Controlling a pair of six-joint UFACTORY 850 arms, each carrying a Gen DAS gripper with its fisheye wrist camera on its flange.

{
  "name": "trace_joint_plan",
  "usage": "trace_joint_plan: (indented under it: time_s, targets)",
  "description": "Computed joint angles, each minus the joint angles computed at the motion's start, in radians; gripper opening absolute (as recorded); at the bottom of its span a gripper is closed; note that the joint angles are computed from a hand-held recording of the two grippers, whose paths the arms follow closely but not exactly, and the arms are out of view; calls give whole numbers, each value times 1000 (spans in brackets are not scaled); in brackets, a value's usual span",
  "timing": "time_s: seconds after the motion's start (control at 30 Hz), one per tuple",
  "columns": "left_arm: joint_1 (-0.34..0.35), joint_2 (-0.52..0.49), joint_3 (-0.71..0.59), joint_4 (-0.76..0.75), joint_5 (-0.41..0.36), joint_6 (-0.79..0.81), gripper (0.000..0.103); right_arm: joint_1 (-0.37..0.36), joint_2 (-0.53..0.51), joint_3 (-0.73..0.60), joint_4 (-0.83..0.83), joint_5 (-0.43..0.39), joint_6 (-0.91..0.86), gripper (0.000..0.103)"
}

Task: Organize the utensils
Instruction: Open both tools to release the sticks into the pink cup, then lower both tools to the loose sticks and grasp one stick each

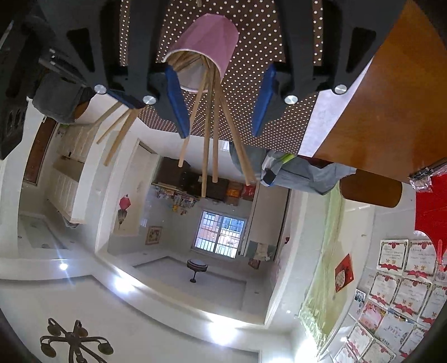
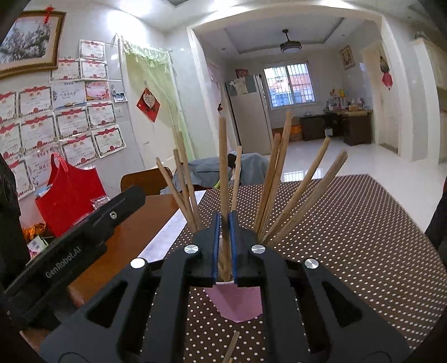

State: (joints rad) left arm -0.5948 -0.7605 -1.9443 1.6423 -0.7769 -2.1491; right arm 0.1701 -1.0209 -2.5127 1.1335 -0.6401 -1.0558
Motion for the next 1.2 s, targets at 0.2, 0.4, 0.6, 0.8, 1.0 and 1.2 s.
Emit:
trace_joint_plan:
  time_s: [0.2, 0.4, 0.6, 0.8, 1.0, 1.2]
  targets:
    - [-20, 38, 53, 0, -11, -2, 46, -13, 151, 250, 197, 61, -241, 46]
    - [-48, 71, 101, 3, -32, -7, 49, -26, 269, 436, 347, 126, -435, 49]
    - [-81, 91, 119, -12, -39, 20, 50, -52, 345, 551, 416, 128, -496, 53]
    - [-110, 86, 107, -62, -32, 118, 53, -72, 395, 635, 418, 115, -505, 59]
    - [-111, 89, 116, -195, 32, 222, 54, -93, 406, 668, 287, 96, -395, 64]
    - [-92, 64, 89, -496, 104, 479, 54, -101, 377, 648, 42, 68, -183, 67]
